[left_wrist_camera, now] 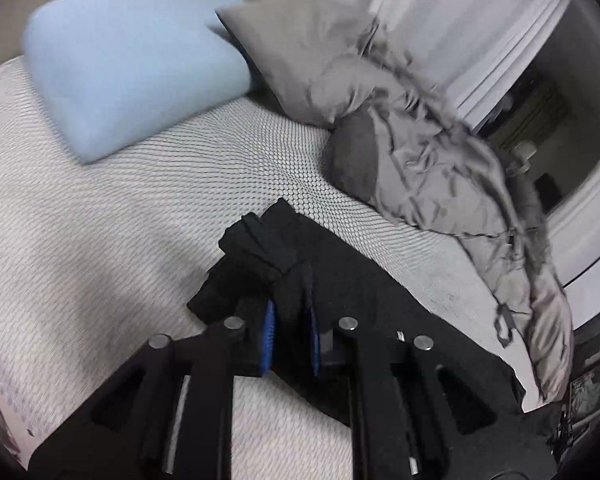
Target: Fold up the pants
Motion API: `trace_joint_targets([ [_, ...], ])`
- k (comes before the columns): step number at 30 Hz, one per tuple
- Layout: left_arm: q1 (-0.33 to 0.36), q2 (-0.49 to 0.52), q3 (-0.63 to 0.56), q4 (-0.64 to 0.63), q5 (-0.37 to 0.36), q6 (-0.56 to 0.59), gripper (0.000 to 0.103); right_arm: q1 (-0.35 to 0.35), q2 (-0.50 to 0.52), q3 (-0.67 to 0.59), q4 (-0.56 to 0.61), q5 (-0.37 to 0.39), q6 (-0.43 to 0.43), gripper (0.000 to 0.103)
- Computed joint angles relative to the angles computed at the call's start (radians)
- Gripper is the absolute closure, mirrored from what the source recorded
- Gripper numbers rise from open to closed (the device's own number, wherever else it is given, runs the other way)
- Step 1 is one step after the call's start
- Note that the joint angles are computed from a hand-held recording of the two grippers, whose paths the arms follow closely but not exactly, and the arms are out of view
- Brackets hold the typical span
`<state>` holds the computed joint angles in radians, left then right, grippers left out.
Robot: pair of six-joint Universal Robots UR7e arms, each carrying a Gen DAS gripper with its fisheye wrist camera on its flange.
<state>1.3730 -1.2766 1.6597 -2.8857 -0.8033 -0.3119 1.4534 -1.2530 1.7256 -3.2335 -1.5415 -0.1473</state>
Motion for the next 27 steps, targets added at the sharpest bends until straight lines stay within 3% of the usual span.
trace_joint_targets([
  [1, 0.022, 0.047, -0.09, 0.073, -0.018, -0.012, 0.085, 0.021, 0.062, -0.075, 0.016, -0.044, -0.015, 0.092],
  [3, 0.054, 0.157, -0.269, 0.149, 0.007, -0.013, 0.053, 0.06, 0.182, -0.23, 0.081, -0.15, -0.074, 0.087],
  [4, 0.064, 0.204, -0.339, 0.176, 0.039, -0.013, 0.031, 0.08, 0.248, -0.327, 0.159, -0.224, -0.103, 0.08],
  [5, 0.074, 0.24, -0.4, 0.221, 0.066, -0.03, 0.029, 0.09, 0.289, -0.393, 0.23, -0.288, -0.114, 0.065],
  [7, 0.094, 0.277, -0.47, 0.295, 0.082, -0.089, 0.029, 0.104, 0.345, -0.471, 0.305, -0.383, -0.133, 0.063],
  [9, 0.11, 0.266, -0.456, 0.29, 0.046, -0.123, 0.029, 0.117, 0.364, -0.476, 0.261, -0.473, -0.165, 0.055],
  [12, 0.099, 0.226, -0.363, 0.205, 0.055, -0.067, 0.029, 0.124, 0.32, -0.39, 0.181, -0.476, -0.214, 0.047],
  [15, 0.067, 0.172, -0.219, 0.048, 0.053, 0.013, 0.029, 0.121, 0.229, -0.24, 0.115, -0.379, -0.173, 0.023],
  [17, 0.038, 0.137, -0.113, -0.04, 0.04, 0.02, 0.029, 0.118, 0.179, -0.156, 0.085, -0.321, -0.147, 0.023],
  [19, 0.006, 0.107, -0.008, -0.14, 0.003, 0.025, 0.029, 0.136, 0.147, -0.112, 0.105, -0.31, -0.139, 0.023],
  [22, -0.038, 0.11, 0.09, -0.264, 0.023, 0.015, 0.029, 0.155, 0.11, -0.056, 0.108, -0.287, -0.117, 0.018],
  [25, -0.057, 0.111, 0.14, -0.239, 0.075, -0.068, 0.029, 0.145, 0.07, 0.014, 0.117, -0.205, -0.082, 0.015],
  [27, -0.042, 0.085, 0.181, -0.217, 0.013, -0.172, 0.03, 0.131, 0.046, 0.064, 0.117, -0.154, -0.05, 0.015],
])
